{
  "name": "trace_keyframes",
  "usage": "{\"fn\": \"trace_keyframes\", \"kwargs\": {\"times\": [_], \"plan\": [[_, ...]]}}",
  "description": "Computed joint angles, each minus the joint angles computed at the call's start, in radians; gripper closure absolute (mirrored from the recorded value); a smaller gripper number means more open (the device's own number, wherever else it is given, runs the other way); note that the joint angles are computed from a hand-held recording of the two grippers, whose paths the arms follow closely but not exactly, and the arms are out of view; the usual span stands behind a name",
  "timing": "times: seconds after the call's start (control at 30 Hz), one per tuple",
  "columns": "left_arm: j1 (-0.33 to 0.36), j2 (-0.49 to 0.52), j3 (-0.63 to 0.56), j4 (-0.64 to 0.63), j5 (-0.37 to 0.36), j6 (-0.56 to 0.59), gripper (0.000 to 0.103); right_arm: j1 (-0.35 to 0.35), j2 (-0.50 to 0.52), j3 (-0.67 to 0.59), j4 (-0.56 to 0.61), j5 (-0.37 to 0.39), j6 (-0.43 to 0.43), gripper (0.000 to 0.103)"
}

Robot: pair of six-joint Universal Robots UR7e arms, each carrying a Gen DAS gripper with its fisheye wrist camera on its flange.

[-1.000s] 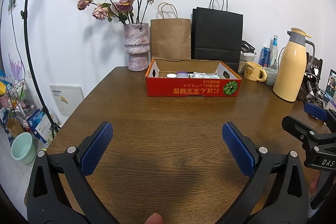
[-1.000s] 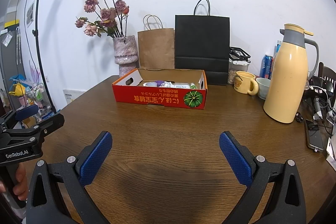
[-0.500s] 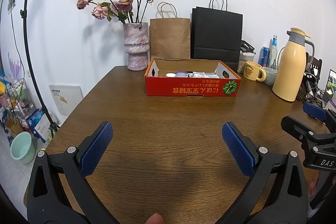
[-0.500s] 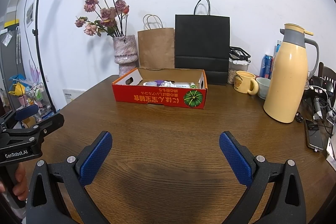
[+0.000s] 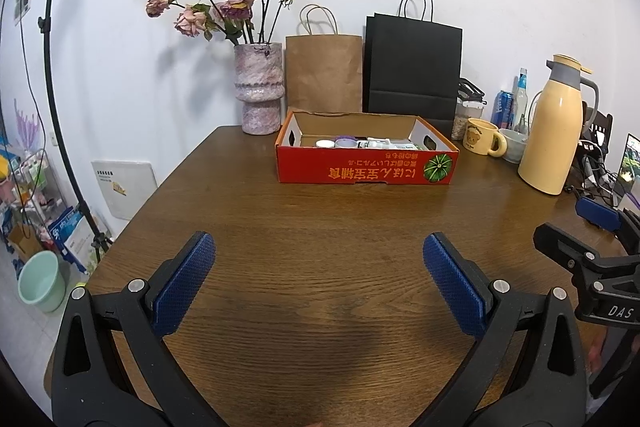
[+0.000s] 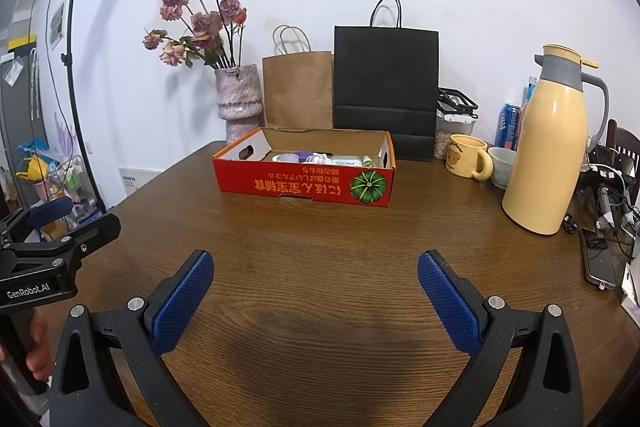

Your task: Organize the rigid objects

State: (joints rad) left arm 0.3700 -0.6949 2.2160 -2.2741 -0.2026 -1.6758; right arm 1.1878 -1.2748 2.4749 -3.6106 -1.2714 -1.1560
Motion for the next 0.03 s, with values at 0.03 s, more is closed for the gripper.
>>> {"fn": "trace_keyframes", "kwargs": {"times": [0.03], "plan": [[0.001, 0.002, 0.002, -0.019, 0.000, 0.015, 0.000, 0.000, 0.005, -0.001, -0.003, -0.002, -0.001, 0.000]]}}
